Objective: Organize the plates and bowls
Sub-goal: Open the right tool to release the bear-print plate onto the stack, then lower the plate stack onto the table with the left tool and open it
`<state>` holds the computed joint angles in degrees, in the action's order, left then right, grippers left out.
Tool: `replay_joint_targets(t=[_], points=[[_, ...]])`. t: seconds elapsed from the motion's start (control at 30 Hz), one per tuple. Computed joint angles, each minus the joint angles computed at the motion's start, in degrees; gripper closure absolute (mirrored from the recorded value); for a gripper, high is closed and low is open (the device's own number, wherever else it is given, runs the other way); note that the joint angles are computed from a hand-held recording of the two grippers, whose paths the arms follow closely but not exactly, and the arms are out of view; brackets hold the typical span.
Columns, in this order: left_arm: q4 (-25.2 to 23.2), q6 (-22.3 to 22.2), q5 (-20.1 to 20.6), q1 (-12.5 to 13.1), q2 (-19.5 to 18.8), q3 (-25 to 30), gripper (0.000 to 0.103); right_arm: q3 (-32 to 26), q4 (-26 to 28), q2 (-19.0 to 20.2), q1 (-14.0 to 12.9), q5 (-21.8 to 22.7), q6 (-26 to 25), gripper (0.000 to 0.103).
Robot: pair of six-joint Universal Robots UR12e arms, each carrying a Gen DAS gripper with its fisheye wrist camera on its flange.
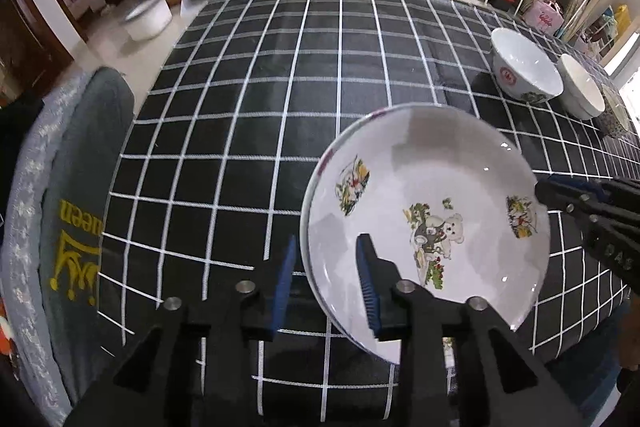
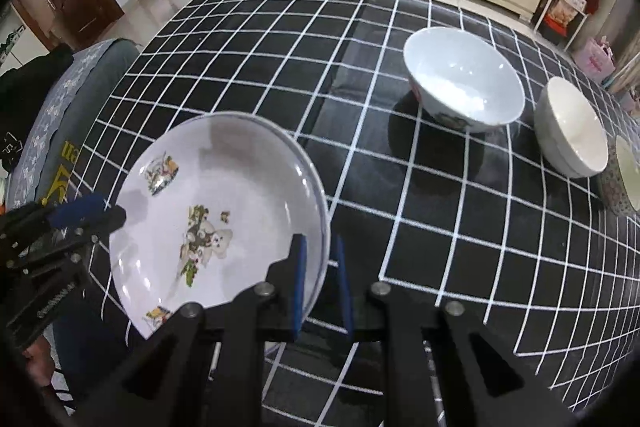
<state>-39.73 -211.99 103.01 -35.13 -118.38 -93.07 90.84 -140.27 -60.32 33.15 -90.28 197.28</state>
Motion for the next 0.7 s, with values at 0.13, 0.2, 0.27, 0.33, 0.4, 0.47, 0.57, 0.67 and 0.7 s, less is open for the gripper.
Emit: replay_joint_targets(t=[0.13, 0.2, 0.27, 0.33, 0.4, 0.47, 0.57, 0.67, 0.7], points=[[0.2, 1.0, 0.9, -0.7, 0.7, 0.0, 0.07, 0.7, -0.8, -0.7, 0.0, 1.1, 1.0, 0.084], [0.5, 1.1, 0.9, -0.9, 1.0, 0.0, 0.065, 1.2, -1.5, -1.2, 0.1, 1.4, 1.3, 0.083], [0.9, 1.4, 0.8, -1.2, 1.2, 0.0, 0.065, 1.7, -1.9, -1.9, 0.1, 1.5, 1.4, 0.083], [0.8, 1.4, 0.8, -1.5, 1.3, 0.3, 0.065, 2.2, -2.3, -2.6, 0.1, 1.2, 1.4, 0.083], [1.0, 1.0, 0.3, -1.6, 1.4, 0.4, 0.065, 2.9, -2.6, -3.2, -0.1, 1.0, 1.4, 0.082], [1.0, 0.6, -0.6, -1.7, 1.4, 0.7, 0.063, 3.8, -3.1, -4.0, -0.3, 0.8, 1.9, 0.07], [1.2, 0.7, -1.1, -2.1, 1.3, 1.3, 0.061, 5.0, -4.3, -5.0, -0.9, 0.5, 2.5, 0.055], [1.0, 1.9, -1.2, -2.6, 0.5, 3.0, 0.061, 6.1, -5.2, -6.0, -1.5, 0.5, 2.8, 0.055], [0.7, 2.3, -0.9, -2.9, 0.0, 3.9, 0.061, 6.4, -5.3, -6.4, -1.7, 0.5, 2.7, 0.054]])
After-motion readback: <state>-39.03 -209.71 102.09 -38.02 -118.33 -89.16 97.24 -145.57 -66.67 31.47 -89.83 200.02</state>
